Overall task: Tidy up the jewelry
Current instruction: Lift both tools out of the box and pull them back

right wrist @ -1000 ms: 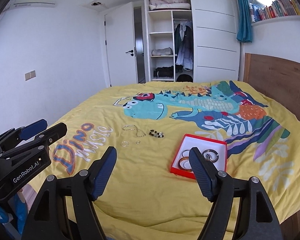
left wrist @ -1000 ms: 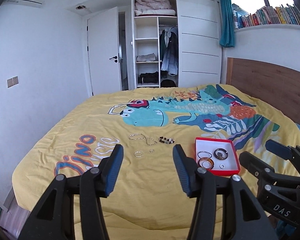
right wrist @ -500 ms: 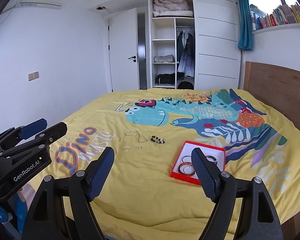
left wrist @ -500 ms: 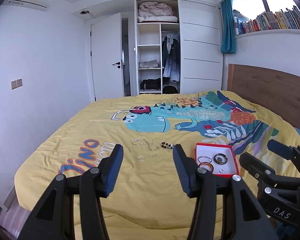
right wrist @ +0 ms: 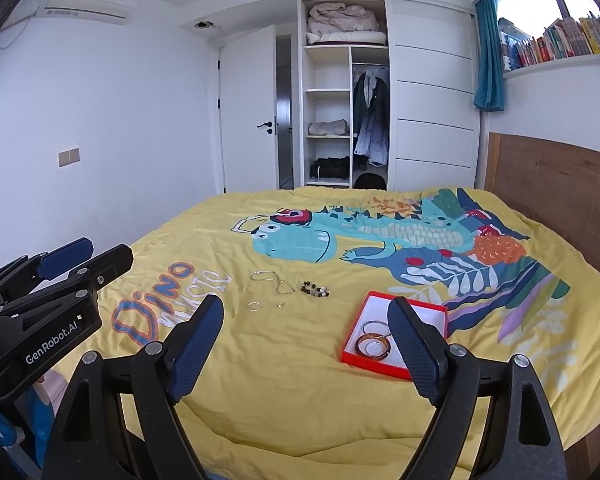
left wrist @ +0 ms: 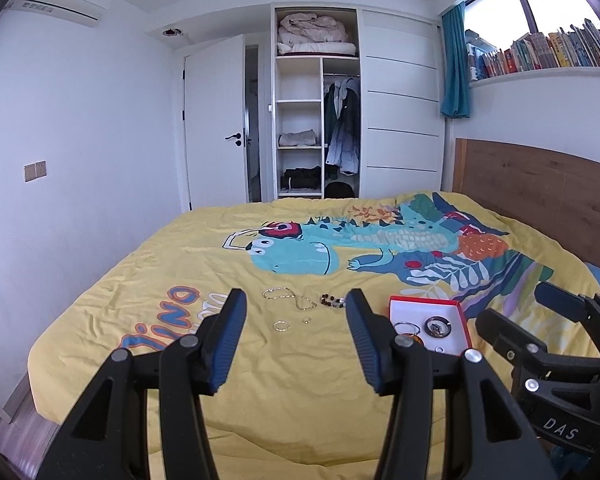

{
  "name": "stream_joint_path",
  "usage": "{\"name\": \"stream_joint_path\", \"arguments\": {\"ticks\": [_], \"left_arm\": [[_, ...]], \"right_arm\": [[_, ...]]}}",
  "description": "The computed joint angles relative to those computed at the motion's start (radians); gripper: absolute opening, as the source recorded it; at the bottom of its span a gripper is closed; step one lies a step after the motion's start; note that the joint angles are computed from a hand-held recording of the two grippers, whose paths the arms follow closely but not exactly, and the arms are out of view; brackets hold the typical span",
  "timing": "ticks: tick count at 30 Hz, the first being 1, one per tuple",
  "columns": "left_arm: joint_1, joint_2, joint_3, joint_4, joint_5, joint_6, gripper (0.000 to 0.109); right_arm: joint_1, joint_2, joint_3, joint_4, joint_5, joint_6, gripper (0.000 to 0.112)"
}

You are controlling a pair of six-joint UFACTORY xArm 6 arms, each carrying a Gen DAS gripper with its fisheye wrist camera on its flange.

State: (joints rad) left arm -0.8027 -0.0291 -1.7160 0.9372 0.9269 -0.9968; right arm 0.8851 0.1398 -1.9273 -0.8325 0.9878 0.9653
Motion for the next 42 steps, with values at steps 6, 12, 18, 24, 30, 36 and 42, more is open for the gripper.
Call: {"name": "stream_joint_path", "arguments": {"ticks": [6,12,18,24,30,36,42], "left_arm": [[0.007,-0.004,0.01,0.0,-0.017,-0.009,0.05],[0.02,-0.005,0.02,-0.013,-0.022,-0.007,0.05],[0.036,0.004,0.024,-0.029,-0.013,0.007,0.05],[0.058,0.014,0.031,-0.064,-0.021,0.026,0.05],[0.09,0.027,0.04,-0.123,-0.042,0.051,0.05],[0.119,0.054,0.033,-0.178,-0.06,0.08,0.05],[0.148,0.09,0.017,-0.23,-0.071,0.112,0.05]], "right_arm": [[-0.001,0.009,-0.008,0.012,0.002,-0.002,0.084],[-0.009,0.034,-0.03,0.039,0.001,-0.023,0.085],[-0.018,0.057,-0.05,0.062,0.004,-0.034,0.085],[-0.025,0.09,-0.079,0.091,0.014,-0.053,0.086],[-0.036,0.133,-0.119,0.131,0.024,-0.08,0.086],[-0.057,0.159,-0.132,0.174,0.022,-0.101,0.086],[-0.079,0.191,-0.147,0.219,0.011,-0.119,0.086]]}}
